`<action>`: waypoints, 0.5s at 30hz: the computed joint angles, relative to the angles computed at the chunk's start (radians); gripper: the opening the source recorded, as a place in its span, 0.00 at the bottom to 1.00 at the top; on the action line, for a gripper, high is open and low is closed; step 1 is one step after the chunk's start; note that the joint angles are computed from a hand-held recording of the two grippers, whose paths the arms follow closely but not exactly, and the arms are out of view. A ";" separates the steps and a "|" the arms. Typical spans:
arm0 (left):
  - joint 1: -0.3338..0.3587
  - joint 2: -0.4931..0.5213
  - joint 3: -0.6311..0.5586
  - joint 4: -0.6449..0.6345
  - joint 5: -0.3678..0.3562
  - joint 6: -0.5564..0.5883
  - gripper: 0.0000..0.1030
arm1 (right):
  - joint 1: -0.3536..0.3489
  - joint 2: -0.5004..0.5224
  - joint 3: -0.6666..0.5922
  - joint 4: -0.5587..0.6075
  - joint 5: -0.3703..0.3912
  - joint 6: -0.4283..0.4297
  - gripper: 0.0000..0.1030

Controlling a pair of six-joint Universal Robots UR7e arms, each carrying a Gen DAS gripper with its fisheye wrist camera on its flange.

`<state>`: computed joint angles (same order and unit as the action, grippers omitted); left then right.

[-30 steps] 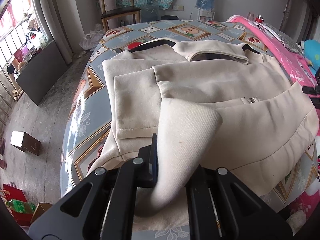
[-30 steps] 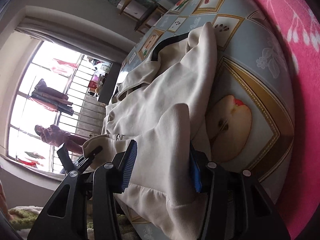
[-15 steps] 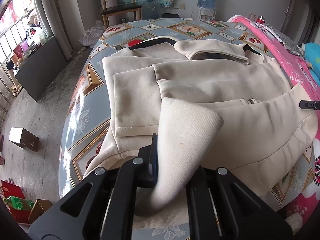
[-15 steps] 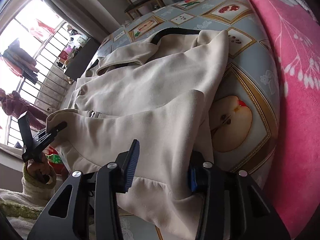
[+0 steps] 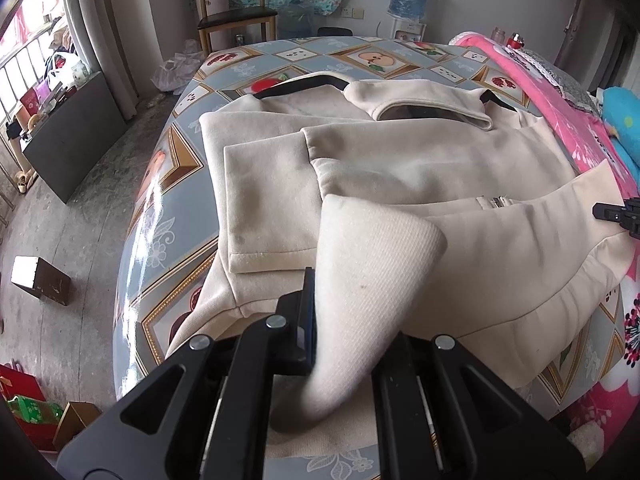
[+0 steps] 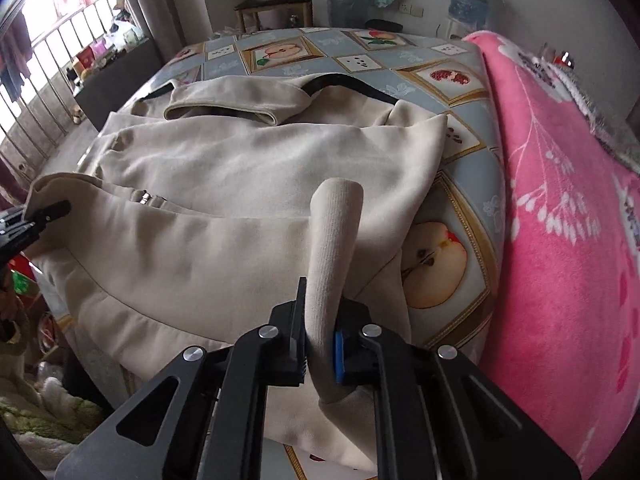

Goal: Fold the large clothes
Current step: 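Hold the jacket edge with the left tool while the right tool grips beside it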

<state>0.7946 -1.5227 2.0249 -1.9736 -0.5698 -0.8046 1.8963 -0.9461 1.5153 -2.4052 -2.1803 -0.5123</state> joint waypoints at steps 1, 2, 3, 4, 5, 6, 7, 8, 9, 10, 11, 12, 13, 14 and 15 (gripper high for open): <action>0.000 0.000 0.000 -0.001 -0.001 0.002 0.07 | 0.006 0.004 0.010 -0.026 -0.021 -0.013 0.10; 0.000 0.000 0.000 0.000 -0.001 0.001 0.07 | 0.012 0.009 0.019 -0.056 -0.045 -0.023 0.10; 0.001 0.000 0.000 0.000 -0.001 0.004 0.07 | 0.018 0.015 0.025 -0.081 -0.066 -0.031 0.10; 0.001 -0.001 0.001 -0.002 -0.002 0.008 0.07 | 0.023 0.019 0.032 -0.109 -0.083 -0.041 0.10; 0.001 -0.001 0.001 -0.003 -0.002 0.008 0.07 | 0.025 0.021 0.036 -0.128 -0.089 -0.046 0.10; 0.001 -0.001 0.001 -0.003 -0.002 0.008 0.07 | 0.025 0.023 0.036 -0.131 -0.090 -0.043 0.10; 0.001 -0.001 0.001 -0.002 -0.002 0.007 0.07 | 0.025 0.025 0.038 -0.141 -0.095 -0.041 0.10; 0.001 -0.001 0.001 -0.002 -0.002 0.007 0.07 | 0.025 0.028 0.040 -0.153 -0.105 -0.040 0.10; 0.001 -0.001 0.000 -0.003 -0.003 0.008 0.07 | 0.025 0.030 0.042 -0.160 -0.111 -0.038 0.10; 0.001 0.000 0.001 -0.002 -0.002 0.008 0.07 | 0.024 0.031 0.044 -0.168 -0.114 -0.038 0.10; 0.001 0.000 0.000 0.000 -0.001 0.006 0.07 | 0.024 0.032 0.048 -0.183 -0.118 -0.040 0.10; 0.001 0.001 0.000 0.001 -0.001 0.007 0.07 | 0.025 0.032 0.051 -0.193 -0.121 -0.042 0.10; 0.002 0.002 -0.001 0.002 -0.001 0.009 0.07 | 0.026 0.032 0.056 -0.210 -0.124 -0.048 0.10; 0.002 0.003 -0.001 0.001 -0.001 0.011 0.07 | 0.027 0.033 0.062 -0.233 -0.128 -0.055 0.09; 0.003 0.004 -0.001 0.000 -0.001 0.015 0.07 | 0.029 0.031 0.069 -0.250 -0.128 -0.061 0.08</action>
<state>0.7978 -1.5192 2.0235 -1.9740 -0.5705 -0.7898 1.9253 -0.9149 1.5845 -2.6554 -2.3087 -0.5734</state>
